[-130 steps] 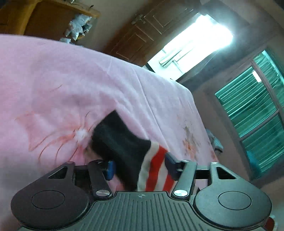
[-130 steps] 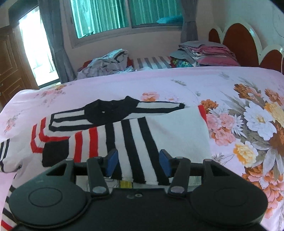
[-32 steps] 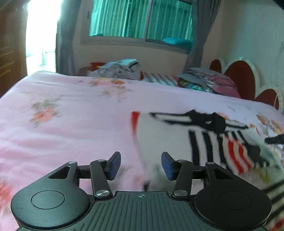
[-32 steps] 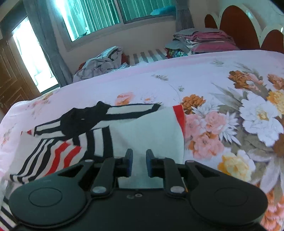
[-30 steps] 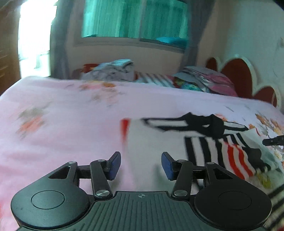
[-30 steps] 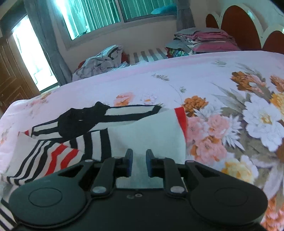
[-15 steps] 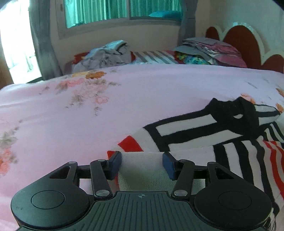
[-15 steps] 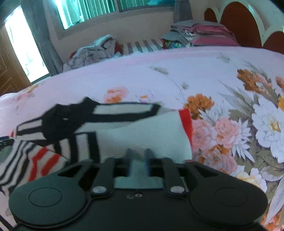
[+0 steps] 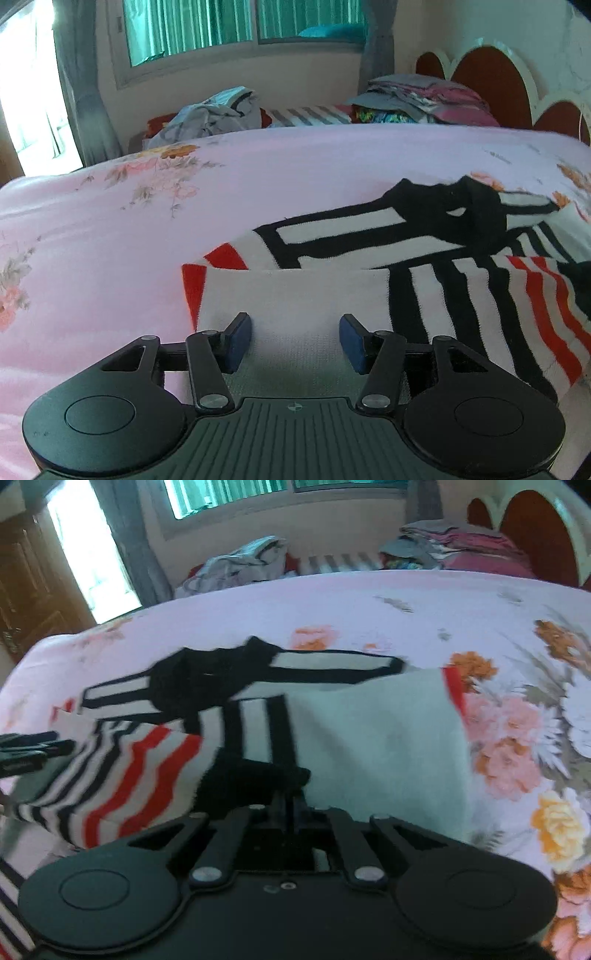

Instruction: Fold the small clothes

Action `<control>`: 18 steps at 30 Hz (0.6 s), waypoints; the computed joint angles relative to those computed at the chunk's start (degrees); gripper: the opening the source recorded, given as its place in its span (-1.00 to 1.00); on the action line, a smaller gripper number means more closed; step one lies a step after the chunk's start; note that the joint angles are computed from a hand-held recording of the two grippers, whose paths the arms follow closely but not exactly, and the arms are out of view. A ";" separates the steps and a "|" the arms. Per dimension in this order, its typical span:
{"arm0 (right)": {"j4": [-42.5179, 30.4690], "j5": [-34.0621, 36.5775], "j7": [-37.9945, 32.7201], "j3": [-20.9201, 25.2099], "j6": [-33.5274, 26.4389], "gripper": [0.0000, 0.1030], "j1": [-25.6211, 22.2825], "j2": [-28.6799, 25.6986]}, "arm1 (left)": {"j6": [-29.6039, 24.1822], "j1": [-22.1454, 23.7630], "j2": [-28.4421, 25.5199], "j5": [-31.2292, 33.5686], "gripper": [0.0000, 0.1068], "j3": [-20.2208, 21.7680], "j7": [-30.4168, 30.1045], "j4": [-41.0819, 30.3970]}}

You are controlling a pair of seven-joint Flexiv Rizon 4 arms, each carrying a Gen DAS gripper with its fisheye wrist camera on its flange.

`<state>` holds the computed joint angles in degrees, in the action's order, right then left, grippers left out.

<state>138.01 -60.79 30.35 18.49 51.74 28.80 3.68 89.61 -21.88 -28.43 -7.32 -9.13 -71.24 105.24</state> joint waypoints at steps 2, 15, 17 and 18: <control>-1.81 4.45 -3.69 1.13 -4.23 -0.88 1.16 0.04 | -2.47 -2.74 0.53 5.36 0.02 3.90 -6.18 -2.45; -11.93 -1.77 -10.14 -3.84 0.75 -0.62 2.80 -11.68 | -11.92 -16.16 -3.27 7.04 0.49 10.15 -12.82 -11.33; -12.39 0.00 -11.19 -3.92 -0.20 -0.62 3.49 -11.69 | -12.60 -14.51 -2.80 7.24 0.51 8.32 -13.59 -11.00; -12.53 0.27 -11.38 -4.00 -0.46 -0.63 3.80 -11.76 | -12.35 -13.91 -2.53 7.92 0.51 7.82 -13.66 -10.65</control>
<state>125.48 -60.52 18.97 14.49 51.29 32.59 -8.08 77.26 -35.80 -30.96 0.60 -1.31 -84.90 94.59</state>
